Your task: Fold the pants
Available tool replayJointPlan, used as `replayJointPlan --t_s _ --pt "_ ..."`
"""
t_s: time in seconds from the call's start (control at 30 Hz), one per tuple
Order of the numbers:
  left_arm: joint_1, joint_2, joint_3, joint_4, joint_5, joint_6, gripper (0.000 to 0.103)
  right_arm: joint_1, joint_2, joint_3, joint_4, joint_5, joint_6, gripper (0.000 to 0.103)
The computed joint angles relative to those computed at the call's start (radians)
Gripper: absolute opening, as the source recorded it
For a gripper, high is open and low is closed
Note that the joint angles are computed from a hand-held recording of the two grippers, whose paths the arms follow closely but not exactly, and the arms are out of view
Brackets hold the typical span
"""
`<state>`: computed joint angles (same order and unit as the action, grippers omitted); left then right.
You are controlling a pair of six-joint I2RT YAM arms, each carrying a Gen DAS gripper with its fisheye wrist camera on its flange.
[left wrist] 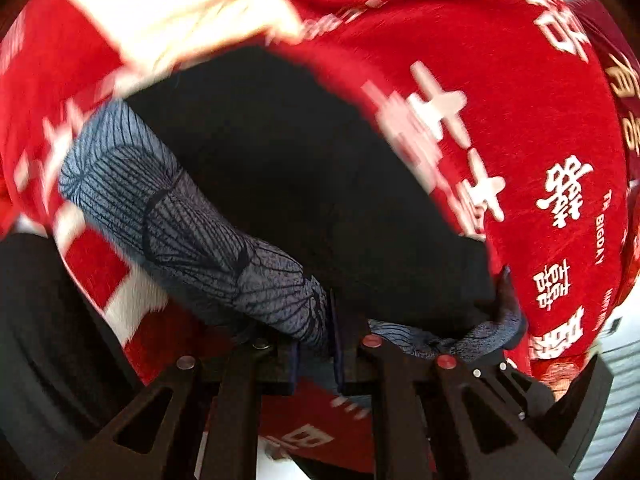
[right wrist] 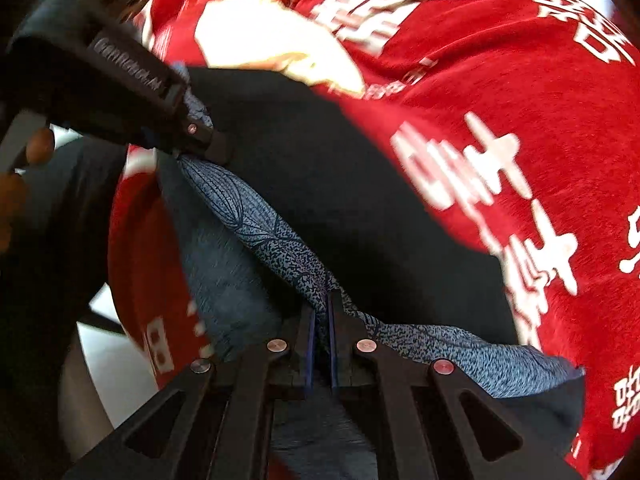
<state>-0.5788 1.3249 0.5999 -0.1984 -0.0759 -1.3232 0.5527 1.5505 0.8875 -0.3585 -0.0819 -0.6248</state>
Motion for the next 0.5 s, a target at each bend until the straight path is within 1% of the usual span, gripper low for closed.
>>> replayJointPlan --t_s 0.03,0.07,0.1,0.2,0.3,0.37,0.43,0.5 --pt "0.000 -0.028 -0.048 0.059 -0.001 -0.011 0.019 0.029 -0.005 -0.042 0.048 0.046 0.014 0.007" --pt "-0.001 -0.042 -0.051 0.052 0.001 -0.008 0.020 0.038 -0.013 -0.061 0.072 0.061 0.026 0.007" --pt "-0.004 -0.053 -0.040 0.024 0.000 -0.005 0.021 0.043 -0.020 -0.069 0.082 0.072 0.049 0.007" --pt "-0.030 -0.109 0.000 -0.095 -0.024 -0.005 0.022 0.038 -0.028 -0.055 0.059 0.075 0.119 0.007" --pt "-0.071 -0.205 0.012 -0.205 -0.063 -0.009 0.022 0.078 -0.062 -0.096 0.085 0.143 0.154 0.007" --pt "-0.095 -0.252 0.030 -0.272 -0.097 -0.018 0.022 0.094 -0.079 -0.110 0.088 0.165 0.175 0.007" --pt "-0.090 -0.266 0.053 -0.292 -0.107 0.004 0.023 0.104 -0.088 -0.111 0.081 0.170 0.198 0.007" --pt "-0.068 -0.237 0.094 -0.295 -0.102 0.054 0.027 0.111 -0.103 -0.111 0.067 0.172 0.227 0.007"
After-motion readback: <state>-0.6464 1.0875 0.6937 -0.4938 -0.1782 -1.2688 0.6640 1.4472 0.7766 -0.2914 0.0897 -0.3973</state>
